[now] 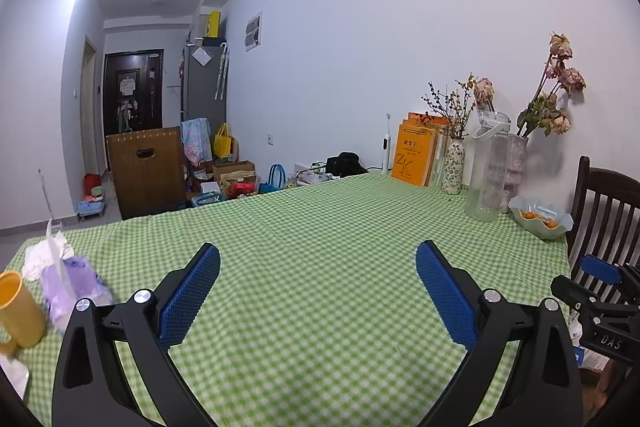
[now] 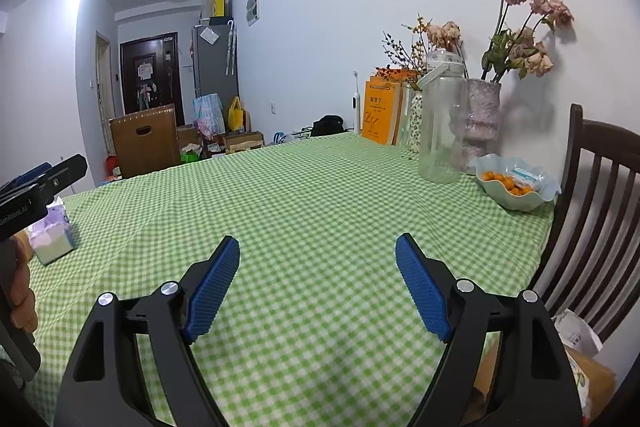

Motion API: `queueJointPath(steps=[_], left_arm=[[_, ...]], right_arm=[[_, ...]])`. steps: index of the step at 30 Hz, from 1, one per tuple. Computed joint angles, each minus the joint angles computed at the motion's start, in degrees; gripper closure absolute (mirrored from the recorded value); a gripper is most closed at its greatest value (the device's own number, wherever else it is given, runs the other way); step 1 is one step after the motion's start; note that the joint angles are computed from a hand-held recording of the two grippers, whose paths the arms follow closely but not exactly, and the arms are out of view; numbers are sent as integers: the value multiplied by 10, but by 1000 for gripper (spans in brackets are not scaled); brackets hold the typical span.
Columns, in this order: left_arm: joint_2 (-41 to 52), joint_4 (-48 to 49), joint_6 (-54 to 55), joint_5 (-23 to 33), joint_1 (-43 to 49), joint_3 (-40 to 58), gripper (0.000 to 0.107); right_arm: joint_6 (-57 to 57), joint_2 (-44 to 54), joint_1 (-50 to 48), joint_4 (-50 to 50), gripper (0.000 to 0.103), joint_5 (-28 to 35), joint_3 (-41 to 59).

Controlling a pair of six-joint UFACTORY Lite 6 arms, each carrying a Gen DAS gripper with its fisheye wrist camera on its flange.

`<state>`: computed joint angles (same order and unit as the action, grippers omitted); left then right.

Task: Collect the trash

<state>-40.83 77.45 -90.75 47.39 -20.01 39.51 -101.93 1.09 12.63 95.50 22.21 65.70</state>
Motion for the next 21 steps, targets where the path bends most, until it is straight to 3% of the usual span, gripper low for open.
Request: queueJointPath(steps=[11,21], left_arm=[[-64,5,-80,223,-243,-94,12],[-45,-3,-143,358,-406,-133,12]], right_arm=[[-104,-124,-20,84,26,31,-155],[-145,-218,-38,111,19,50,-245]])
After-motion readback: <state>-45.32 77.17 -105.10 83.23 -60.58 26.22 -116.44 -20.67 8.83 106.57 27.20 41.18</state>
